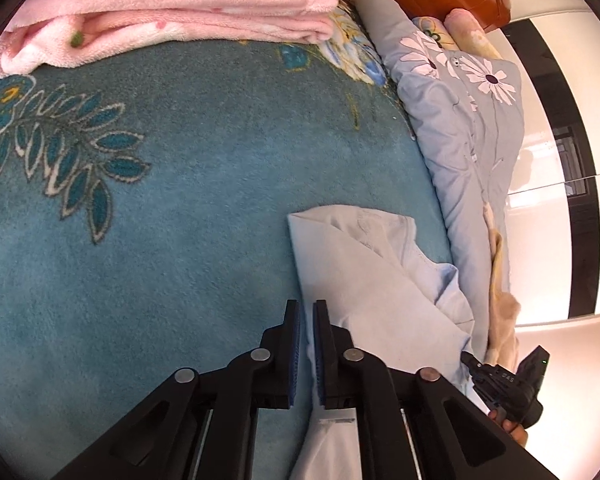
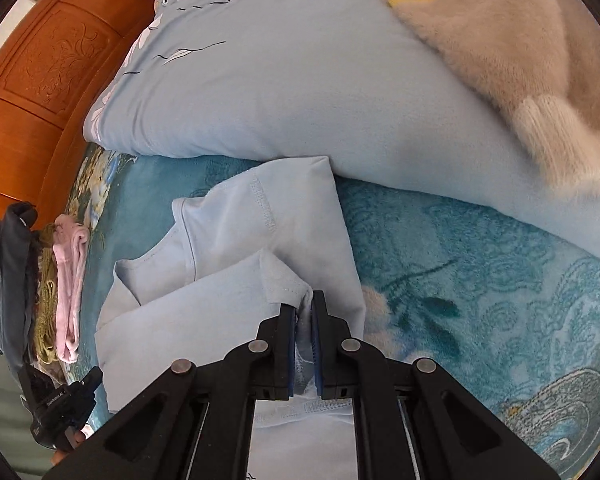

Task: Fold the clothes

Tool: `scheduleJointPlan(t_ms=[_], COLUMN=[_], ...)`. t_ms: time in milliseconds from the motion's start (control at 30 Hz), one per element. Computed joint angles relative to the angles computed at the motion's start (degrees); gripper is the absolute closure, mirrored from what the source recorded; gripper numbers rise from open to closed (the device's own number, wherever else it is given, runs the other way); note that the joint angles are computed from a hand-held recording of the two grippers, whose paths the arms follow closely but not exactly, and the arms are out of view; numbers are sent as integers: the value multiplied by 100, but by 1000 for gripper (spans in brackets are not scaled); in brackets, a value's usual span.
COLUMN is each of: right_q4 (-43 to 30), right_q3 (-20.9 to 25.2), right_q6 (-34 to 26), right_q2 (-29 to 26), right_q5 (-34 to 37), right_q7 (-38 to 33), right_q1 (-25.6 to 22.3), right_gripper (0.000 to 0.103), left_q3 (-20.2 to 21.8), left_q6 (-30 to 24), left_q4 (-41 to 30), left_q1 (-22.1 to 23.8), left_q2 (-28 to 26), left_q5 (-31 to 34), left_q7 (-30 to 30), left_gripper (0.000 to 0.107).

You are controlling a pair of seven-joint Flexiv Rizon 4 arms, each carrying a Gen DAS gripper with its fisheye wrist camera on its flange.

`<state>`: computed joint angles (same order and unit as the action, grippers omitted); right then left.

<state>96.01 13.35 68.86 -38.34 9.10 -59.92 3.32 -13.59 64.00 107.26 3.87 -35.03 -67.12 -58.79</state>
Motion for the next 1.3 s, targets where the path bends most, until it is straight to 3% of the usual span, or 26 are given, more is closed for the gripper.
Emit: scheduleJointPlan(t_ms=[33,100,133,167,233,467,567,600,667,700,767,833,867,1033,1133,1200,1267,1300], right_q4=[34,176,266,355,531,303,94,37,-58,-112,-224,-390,-411,-366,-477,-556,-494,-407], right_q3=[-39,-203,-278,-352,-498,-329,-384,-411,-420,-364,-309,-163,-203,-535,-624,-701,-807,-865], right_q6=[-5,-22,47,118,310,234,249,254,297,312,290,85,41,546,298,-75,-226,-213], right_q2=[31,167,230,293,385,127,-81,-139,-223,-259,-322,-383,-367,-210,-229,-269,-235,-187], right_q5=[-44,-239,-318,-404,-557,-501,-476,-484,-496,-496,-527,-560,-627,-897,-1104,-1285,-1390,-1431], right_q7=[12,67,100,138,253,359,578,655,762,738,704,525,473,450,494,492,584,655], right_q1=[41,181,240,298,388,141,166,179,182,147,124,48,97,377,437,514,605,649], right_gripper=[95,92,85,80,64,62,62,62,62,62,67,97,97,98,98,97,96,90], left_q3=[-15,14,106,173,253,424,384,373,396,368,177,4,-42,4,433,393,165,109], left_q6=[-93,-272,-346,-427,-575,-870,-794,-730,-621,-576,-444,-298,-200,245,-463,-536,-527,-496], left_q4=[-17,-76,-140,-209,-386,-1229,-1329,-1332,-1309,-1279,-1144,-1022,-993,-1071,-1492,-1388,-1090,-926], left_q1=[13,-5,-65,-103,-140,-207,-182,-179,-179,-144,15,134,145,-1,-185,-97,117,182], left_q2=[2,-10,-45,-88,-198,-653,-726,-735,-738,-737,-712,-672,-645,-556,-726,-686,-543,-450], left_q5=[35,195,439,669,1090,2302,2568,2638,2799,2821,2658,2480,2446,2653,3173,3130,2792,2631], left_q7=[6,-68,-256,-426,-701,-1675,-1810,-1826,-1879,-1881,-1764,-1578,-1475,-1149,-1739,-1885,-1834,-1836], left_gripper=[91,70,58,56,56,56,59,62,83,85,94,99,100,101,98,95,76,71])
